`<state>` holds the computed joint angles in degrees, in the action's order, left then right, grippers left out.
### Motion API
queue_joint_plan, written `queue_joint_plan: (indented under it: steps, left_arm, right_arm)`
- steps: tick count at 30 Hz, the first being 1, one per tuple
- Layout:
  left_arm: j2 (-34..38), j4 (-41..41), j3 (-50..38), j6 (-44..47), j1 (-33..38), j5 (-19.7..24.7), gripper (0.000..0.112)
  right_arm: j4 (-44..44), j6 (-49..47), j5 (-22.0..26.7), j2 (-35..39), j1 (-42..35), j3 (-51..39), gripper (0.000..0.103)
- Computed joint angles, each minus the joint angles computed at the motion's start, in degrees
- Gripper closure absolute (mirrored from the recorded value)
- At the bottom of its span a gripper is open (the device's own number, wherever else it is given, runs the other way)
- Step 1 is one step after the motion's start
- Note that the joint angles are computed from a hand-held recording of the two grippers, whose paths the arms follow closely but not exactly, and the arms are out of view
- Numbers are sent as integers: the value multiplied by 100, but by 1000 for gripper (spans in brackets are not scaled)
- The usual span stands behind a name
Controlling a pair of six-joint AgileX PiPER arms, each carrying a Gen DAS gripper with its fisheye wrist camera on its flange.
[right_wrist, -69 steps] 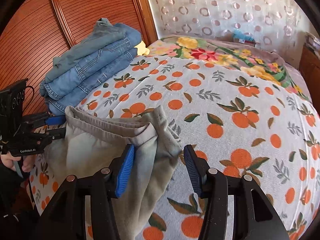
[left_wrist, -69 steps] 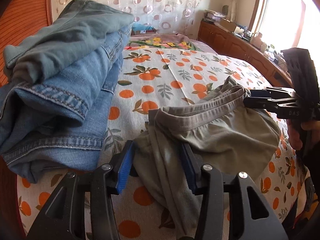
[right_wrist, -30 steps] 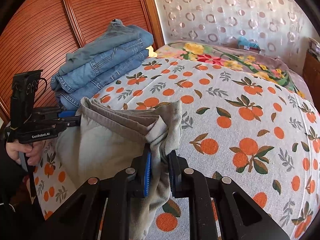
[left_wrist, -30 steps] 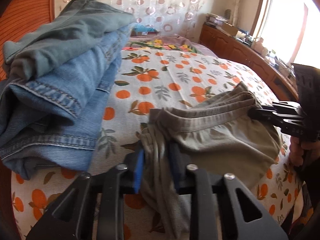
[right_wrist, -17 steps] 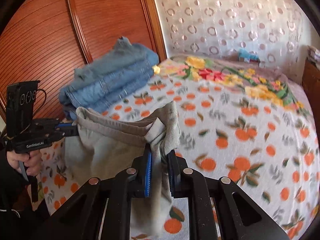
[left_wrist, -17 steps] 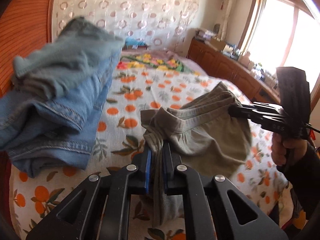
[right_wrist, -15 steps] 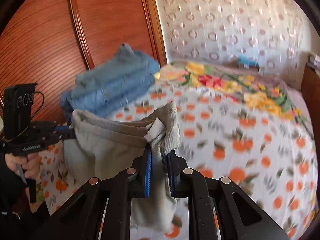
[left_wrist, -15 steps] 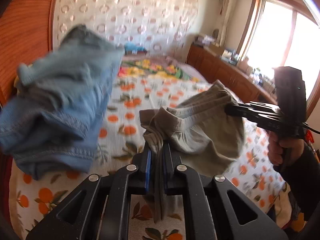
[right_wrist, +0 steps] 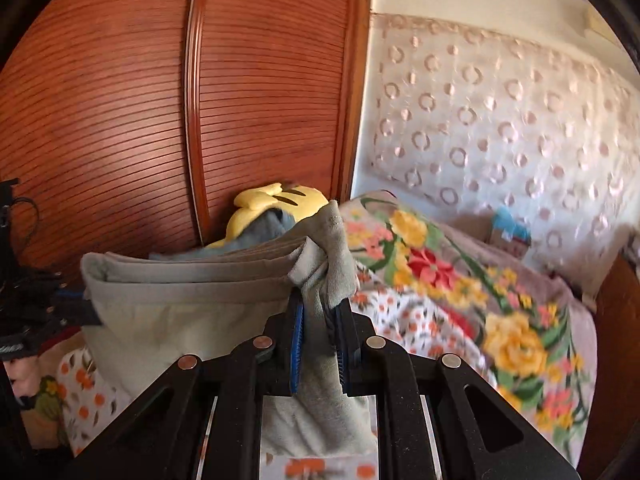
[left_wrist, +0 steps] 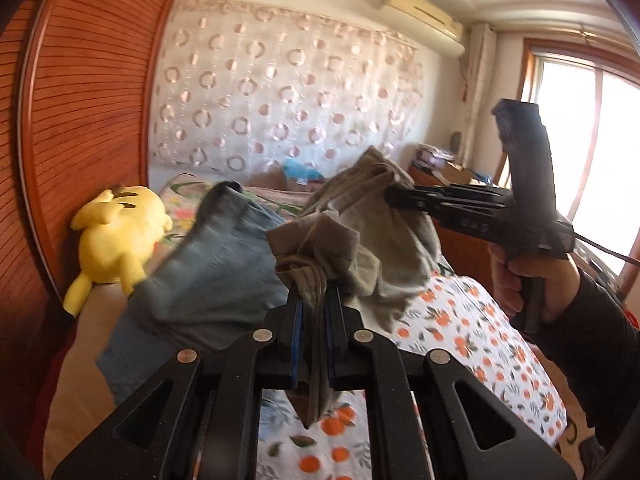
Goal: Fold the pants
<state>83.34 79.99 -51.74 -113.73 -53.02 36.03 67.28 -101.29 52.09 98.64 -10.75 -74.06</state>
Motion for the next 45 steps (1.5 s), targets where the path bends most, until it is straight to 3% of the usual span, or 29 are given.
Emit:
queue_joint_plan:
  steps: [6,14,16,19,24,26,28,31,34,38,42,45]
  left_arm:
    - [-118,-34,121,148,412,-143,102]
    - [-240,-87,540,-95,979,-345,102]
    - [-257,-205,674,-124,1081,-395,102]
    - [-311,-354,875,-119,1077,-316,98]
    - [-537,-432,1024,-112,849,46,82]
    - [-571,-334,967,-93,847,59,75]
    - [-533,-180,838,-67,909,-6,75]
    - [-418,244,643,-121,981,-250,75]
    - [-29,-46,223,500,1342,-701,75]
    - [476,-1071,-181,1663,1760,-811,75]
    - [587,-1347,-48,1826,2016,-924,75]
    - [748,-1398,23,1891,2169,-1100,75]
  right_arm:
    - [-652,813,-904,647,1161,-921,89]
    - [-1863,2377,-996,2031,2086,-2844,89]
    - [-1937,2590,-862,2307,2159,-3198,87]
    - [-1798,2649,-803,2472,2105,-3363,74]
    - [-693,2137,-608,2357,1649,-3020,58]
    - [-464,1926,-289,2317,1401,-2940,58]
    - [-119,1413,-200,2132,1193,-2514,58]
    - [-62,1209,214,2077,987,-2259,58]
    - [-185,1159,411,2143,894,-2219,58]
    - [-532,1699,465,2567,975,-2897,58]
    - [-1100,2572,319,3169,1306,-3968,58]
    - [-1644,3476,570,3845,1484,-5012,58]
